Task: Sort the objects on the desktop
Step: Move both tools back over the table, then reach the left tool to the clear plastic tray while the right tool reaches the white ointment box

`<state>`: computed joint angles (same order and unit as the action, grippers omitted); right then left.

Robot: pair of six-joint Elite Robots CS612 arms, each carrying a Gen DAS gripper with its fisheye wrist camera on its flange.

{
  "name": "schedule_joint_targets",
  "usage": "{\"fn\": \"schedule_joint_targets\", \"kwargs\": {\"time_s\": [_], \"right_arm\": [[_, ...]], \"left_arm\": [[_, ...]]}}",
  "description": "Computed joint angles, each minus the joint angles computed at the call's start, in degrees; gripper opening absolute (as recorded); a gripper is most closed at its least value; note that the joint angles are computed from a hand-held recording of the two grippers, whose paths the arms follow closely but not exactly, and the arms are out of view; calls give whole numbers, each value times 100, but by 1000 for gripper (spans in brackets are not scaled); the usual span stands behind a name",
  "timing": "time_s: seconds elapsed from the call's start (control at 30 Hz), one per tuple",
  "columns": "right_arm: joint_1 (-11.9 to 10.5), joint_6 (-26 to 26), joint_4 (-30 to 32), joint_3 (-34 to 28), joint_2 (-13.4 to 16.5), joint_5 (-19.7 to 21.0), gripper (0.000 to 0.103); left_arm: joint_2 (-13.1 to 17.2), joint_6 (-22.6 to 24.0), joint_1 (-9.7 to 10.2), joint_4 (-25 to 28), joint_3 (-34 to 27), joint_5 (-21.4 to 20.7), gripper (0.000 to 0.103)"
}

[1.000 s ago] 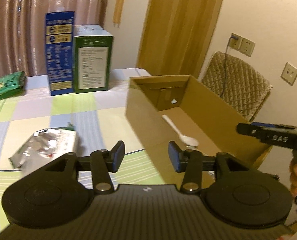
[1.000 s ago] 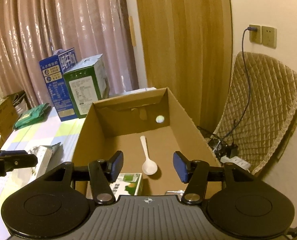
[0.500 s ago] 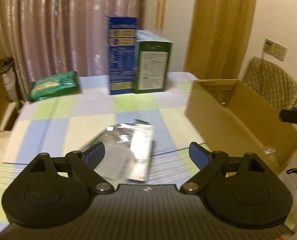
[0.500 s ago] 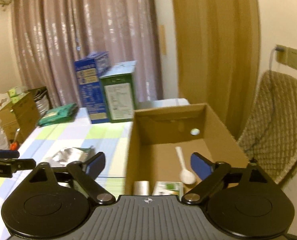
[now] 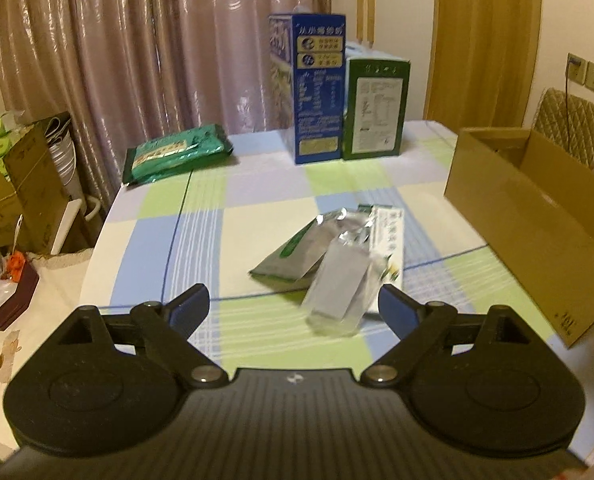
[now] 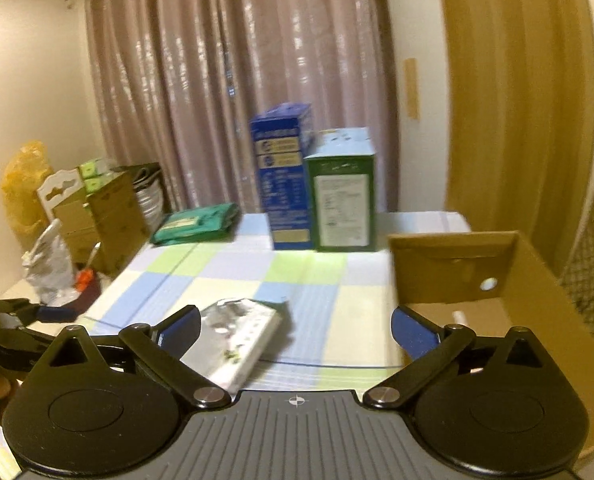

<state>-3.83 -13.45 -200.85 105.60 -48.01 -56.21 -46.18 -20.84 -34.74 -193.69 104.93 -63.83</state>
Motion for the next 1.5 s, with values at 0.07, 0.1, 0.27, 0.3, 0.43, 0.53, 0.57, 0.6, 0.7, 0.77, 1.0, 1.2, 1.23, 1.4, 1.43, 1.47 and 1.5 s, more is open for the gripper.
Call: {"fn": "schedule_joint_targets", "kwargs": {"time_s": [0.07, 0.1, 0.27, 0.3, 0.43, 0.53, 0.57, 0.6, 0.7, 0.77, 1.0, 1.2, 1.23, 1.4, 1.43, 1.47, 1.5], "right_arm": [[77, -26, 89, -15, 31, 11, 99], [115, -44, 129, -25, 54, 10, 99], [268, -35, 366, -141, 219, -59, 99], [290, 1, 418, -185, 275, -81, 99], [364, 104, 732, -374, 459, -222, 99], [406, 177, 1019, -573, 583, -303, 99], [417, 186, 1039, -636, 624, -336, 99], [426, 180, 1036, -683, 660, -367, 99], [477, 231, 1060, -875, 784, -476, 99], [499, 291, 1123, -997, 868, -517, 99], [561, 271, 1565, -1307, 1026, -699, 99], [567, 206, 1832, -1394, 1051, -820, 99], [564, 197, 1865, -1400, 1052, -803, 99], [577, 217, 1882, -1398, 1055, -715, 99], [583, 205, 1897, -1405, 1061, -695, 99], [595, 202, 1914, -1421, 1071, -677, 99], [608, 185, 1943, -1445, 1088, -657, 99]], "left_arm": [[19, -12, 36, 70, 16, -75, 89], [38, 22, 51, 74, 14, -109, 89], [258, 405, 82, -169, -52, -165, 86], [325, 503, 76, -239, -79, -121, 85], [578, 808, 104, -428, -236, -217, 77], [733, 1027, 126, -401, -398, -319, 76], [786, 1201, 121, -435, -457, -315, 76], [828, 1370, 110, -469, -501, -306, 76], [977, 1898, 72, -673, -643, -288, 76], [1067, 2040, 67, -644, -763, -315, 76], [1285, 2581, 50, -537, -1081, -277, 76], [1324, 2399, 139, -169, -1268, -371, 54], [1306, 2282, 159, -138, -1259, -419, 54], [1093, 884, 338, 286, -1171, -915, 54], [1047, 606, 375, 353, -1146, -962, 54], [1012, 442, 399, 405, -1129, -983, 54], [984, 304, 422, 463, -1127, -1005, 54]]}}
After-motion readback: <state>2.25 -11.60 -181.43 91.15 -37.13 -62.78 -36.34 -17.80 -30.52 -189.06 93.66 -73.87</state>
